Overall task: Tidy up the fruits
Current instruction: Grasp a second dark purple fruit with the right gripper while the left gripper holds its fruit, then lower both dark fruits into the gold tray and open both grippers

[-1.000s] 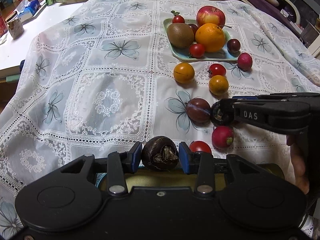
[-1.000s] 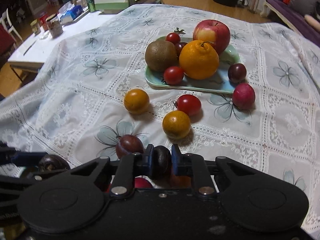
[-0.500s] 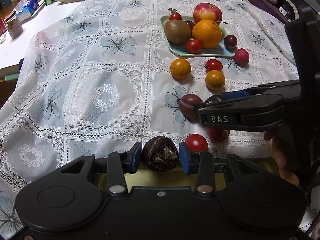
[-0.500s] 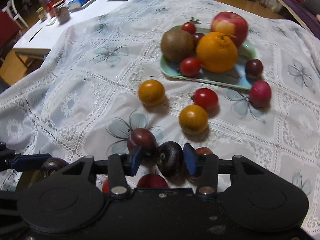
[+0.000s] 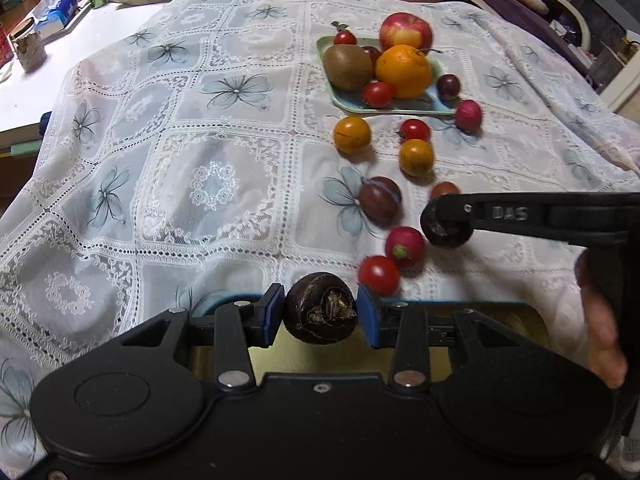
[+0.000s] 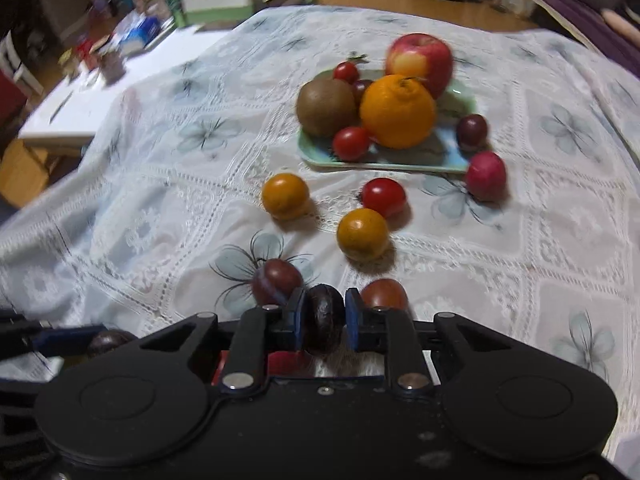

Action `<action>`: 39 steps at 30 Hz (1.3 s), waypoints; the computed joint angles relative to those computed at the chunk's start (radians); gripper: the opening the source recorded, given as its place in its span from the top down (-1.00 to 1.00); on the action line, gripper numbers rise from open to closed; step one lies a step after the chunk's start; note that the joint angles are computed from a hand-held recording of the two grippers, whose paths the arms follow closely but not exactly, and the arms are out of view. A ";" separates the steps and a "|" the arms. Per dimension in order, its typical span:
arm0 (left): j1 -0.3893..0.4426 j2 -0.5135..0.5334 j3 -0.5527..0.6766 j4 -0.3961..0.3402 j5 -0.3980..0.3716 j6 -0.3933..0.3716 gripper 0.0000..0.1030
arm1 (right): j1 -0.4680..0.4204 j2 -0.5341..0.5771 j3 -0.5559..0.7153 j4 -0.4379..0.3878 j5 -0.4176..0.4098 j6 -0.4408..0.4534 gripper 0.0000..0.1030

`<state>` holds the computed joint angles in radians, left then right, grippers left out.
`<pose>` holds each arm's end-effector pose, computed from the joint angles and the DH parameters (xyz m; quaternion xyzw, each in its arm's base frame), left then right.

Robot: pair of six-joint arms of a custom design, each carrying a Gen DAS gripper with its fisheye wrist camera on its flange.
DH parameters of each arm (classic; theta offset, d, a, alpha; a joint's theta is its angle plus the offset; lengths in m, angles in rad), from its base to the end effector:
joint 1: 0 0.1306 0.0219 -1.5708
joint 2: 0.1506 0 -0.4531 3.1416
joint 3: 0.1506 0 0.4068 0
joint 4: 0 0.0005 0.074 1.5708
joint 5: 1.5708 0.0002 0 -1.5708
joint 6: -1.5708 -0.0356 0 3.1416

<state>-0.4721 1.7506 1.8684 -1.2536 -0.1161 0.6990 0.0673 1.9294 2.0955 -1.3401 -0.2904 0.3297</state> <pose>0.5527 -0.2782 0.5077 -0.1228 0.9671 -0.0718 0.2108 0.6834 0.0558 0.4937 -0.2192 0.9454 0.1151 0.2119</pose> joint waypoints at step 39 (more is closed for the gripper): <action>-0.079 -0.068 -0.104 -0.026 0.032 0.028 0.10 | -0.145 -0.243 -0.295 -0.110 -0.097 -0.066 0.45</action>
<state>-0.5510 1.6824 1.7648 -1.2794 -0.0844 0.7272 -0.0775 1.6864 1.8009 -1.4498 -0.3874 0.2636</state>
